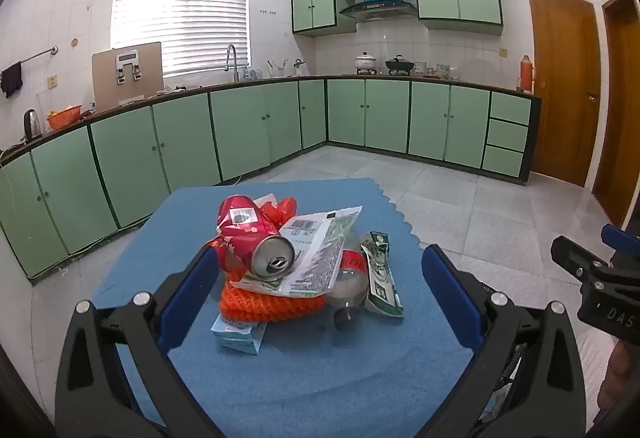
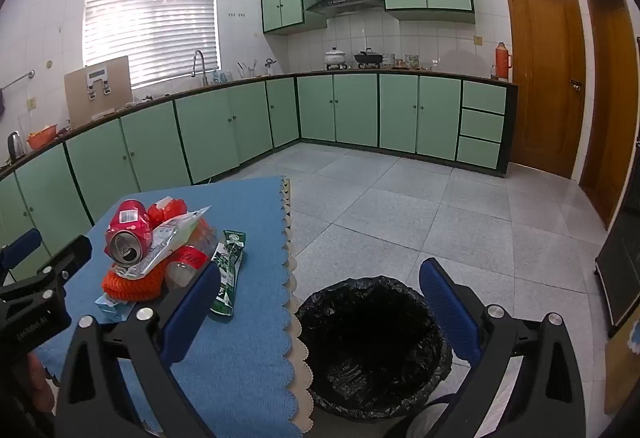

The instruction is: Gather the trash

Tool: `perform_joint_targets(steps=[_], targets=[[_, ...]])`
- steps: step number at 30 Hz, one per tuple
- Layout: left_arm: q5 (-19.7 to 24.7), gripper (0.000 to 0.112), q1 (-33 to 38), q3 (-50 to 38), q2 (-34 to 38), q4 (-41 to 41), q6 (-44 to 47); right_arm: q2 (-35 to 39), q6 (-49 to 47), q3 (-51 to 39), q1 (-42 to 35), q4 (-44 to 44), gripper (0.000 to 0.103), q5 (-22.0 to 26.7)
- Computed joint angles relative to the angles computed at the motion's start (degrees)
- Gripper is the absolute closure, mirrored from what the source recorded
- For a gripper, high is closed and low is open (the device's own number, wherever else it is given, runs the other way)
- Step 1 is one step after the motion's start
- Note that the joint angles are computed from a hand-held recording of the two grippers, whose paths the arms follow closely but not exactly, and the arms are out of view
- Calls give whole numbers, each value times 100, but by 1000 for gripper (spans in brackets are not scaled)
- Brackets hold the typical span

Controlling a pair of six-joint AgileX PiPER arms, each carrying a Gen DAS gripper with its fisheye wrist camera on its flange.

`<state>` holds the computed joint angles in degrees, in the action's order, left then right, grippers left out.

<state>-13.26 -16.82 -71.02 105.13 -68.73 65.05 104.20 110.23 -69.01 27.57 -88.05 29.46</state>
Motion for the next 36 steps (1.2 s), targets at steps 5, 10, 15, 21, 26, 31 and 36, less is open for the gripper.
perform_joint_targets(steps=[5, 10, 15, 21, 26, 31, 36], targets=[[-61, 14, 0, -25, 26, -247, 269, 2, -36, -8, -4, 29, 6, -7], [-87, 14, -36, 72, -90, -101, 160, -1, -31, -6, -8, 25, 6, -11], [-65, 14, -49, 30, -50, -147, 193, 8, -26, -15, -4, 22, 6, 2], [-90, 14, -62, 30, -70, -223, 261, 3, 14, -8, -8, -7, 6, -7], [-78, 14, -65, 69, -140, -326, 366, -5, 3, -7, -12, 0, 6, -9], [-20, 14, -24, 38, -172, -520, 595, -17, -2, 0, -15, 3, 6, -14], [-32, 14, -31, 44, -167, -460, 529, -16, 17, 3, -19, -13, 6, -19]])
